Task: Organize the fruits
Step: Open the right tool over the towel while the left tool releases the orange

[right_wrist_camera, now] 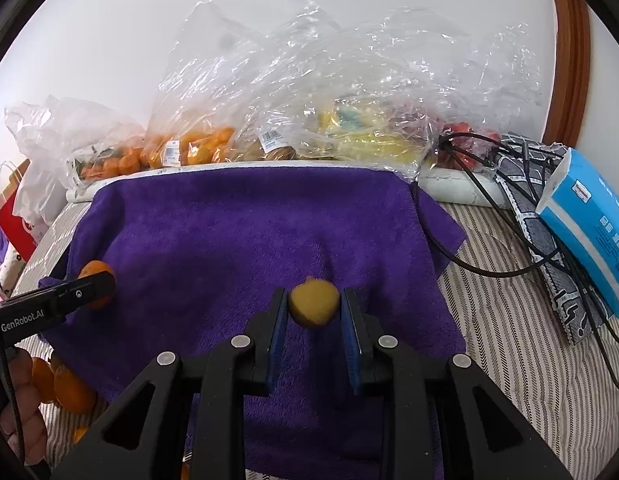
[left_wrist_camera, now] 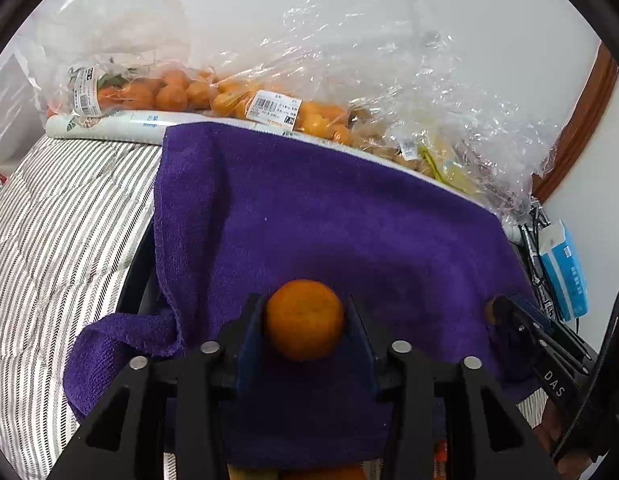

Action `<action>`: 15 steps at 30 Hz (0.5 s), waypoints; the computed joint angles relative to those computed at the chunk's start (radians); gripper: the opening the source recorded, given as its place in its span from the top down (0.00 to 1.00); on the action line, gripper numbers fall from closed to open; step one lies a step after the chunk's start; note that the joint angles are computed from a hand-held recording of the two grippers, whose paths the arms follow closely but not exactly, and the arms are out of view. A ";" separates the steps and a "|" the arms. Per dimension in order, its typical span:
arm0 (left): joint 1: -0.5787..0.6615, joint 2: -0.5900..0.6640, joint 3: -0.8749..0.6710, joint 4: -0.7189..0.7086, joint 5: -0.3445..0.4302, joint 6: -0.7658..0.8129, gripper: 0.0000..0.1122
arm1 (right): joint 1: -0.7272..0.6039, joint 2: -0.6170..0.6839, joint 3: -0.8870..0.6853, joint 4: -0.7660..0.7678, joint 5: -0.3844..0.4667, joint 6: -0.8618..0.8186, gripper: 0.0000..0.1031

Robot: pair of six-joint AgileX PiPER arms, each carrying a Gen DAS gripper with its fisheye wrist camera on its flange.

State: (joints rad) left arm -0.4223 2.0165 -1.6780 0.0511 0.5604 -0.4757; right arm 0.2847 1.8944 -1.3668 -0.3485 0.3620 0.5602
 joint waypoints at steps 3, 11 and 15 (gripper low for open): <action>-0.002 -0.019 0.025 0.017 -0.028 -0.011 0.54 | -0.003 -0.007 0.010 0.008 -0.012 -0.011 0.68; -0.009 -0.044 0.054 0.034 -0.068 -0.020 0.51 | 0.006 -0.034 0.036 -0.052 -0.031 0.047 0.50; -0.024 -0.072 0.086 0.106 -0.103 -0.077 0.51 | 0.026 -0.056 0.055 -0.184 -0.027 0.177 0.49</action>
State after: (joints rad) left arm -0.4466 1.9450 -1.5920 0.1573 0.4574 -0.5527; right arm 0.3103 1.8388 -1.3116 -0.5329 0.3345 0.7372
